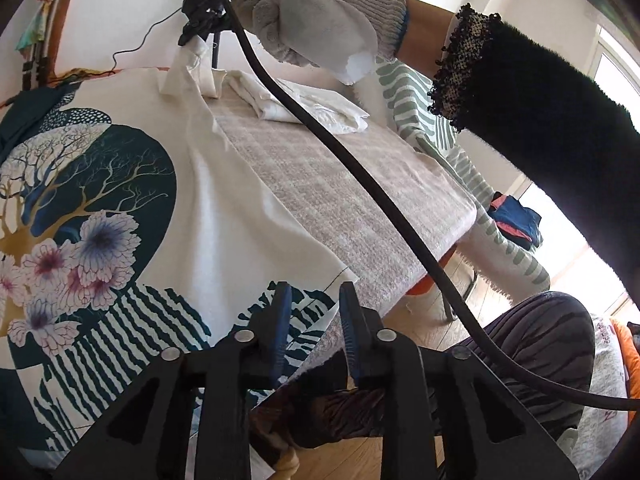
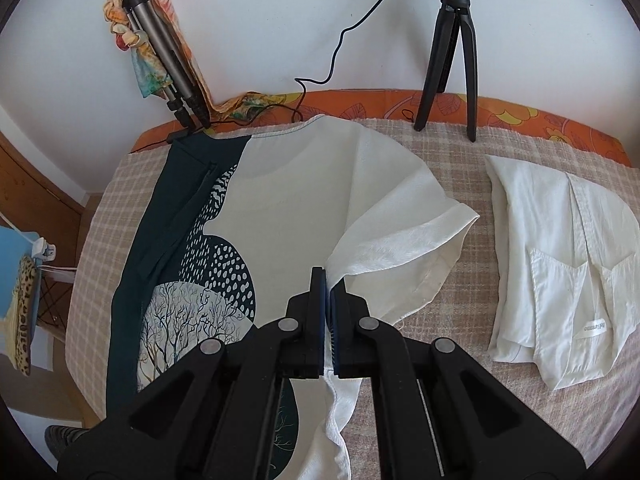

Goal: Fold small clothes
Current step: 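Grip the cream side edge with both tools and lift it, then fold the cream side over toward the dark green fold, then open both tools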

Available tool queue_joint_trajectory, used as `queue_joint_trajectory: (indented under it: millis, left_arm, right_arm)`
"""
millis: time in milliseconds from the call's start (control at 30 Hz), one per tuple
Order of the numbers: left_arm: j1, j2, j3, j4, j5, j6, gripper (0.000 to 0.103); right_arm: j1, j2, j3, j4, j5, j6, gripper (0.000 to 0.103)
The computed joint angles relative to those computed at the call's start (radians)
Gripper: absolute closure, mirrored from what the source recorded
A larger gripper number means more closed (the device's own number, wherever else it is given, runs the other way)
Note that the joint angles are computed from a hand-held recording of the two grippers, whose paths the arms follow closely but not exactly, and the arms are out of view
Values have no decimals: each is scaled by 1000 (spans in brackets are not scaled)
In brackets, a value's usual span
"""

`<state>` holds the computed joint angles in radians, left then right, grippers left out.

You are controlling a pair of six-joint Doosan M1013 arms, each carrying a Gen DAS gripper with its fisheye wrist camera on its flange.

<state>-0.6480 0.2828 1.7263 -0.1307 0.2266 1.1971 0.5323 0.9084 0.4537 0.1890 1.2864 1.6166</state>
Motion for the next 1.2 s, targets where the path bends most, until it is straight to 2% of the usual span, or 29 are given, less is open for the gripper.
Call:
queue_joint_trajectory:
  millis: [133,267,400,433,467,533,567,833,867,933,967,1100,1200]
  left_arm:
    - [-16,42,-55,64,30,-30,65]
    - [-34,85,-116,243,147,-175,65]
    - [-59,96,-136,462,198,-309,66]
    - [-56,97,-136,452,192,-303,83]
    - [-47,95,-128,391,168,-270,100]
    - [-19,86,-101,197,102,-181,100]
    - [-9,79,-88,142,80,-166,100]
    - [39,-10,30,-53,-57,-160,101]
    - [42,-22,45,-18,-68,-212,101]
    - [50,-42,77,-43,-99,-233,101]
    - [53,-53,91,-13,-110,-283,101]
    - [57,-94,142,244,-133,-579,101]
    - [60,-122,170,440,-129,-780,101]
  right_arm:
    - [-14,-14,20,14,-10,-1,100]
    - [-33,-36,66,41,-33,-13,100]
    - [-51,-50,110,63,-57,-13,100]
    - [-55,-50,115,70,-58,-9,100]
    - [-59,-51,122,78,-61,-5,100]
    - [-61,-51,128,85,-66,-4,100]
    - [-61,-51,131,84,-68,-4,100]
    - [-35,-41,84,34,-59,-5,100]
    - [-28,-37,69,29,-54,-6,100]
    - [-11,-24,29,9,-38,-15,100]
    - [-1,-17,8,-6,-30,-22,100]
    - [42,40,-123,-49,39,-56,100]
    - [76,110,-261,-82,115,-79,100]
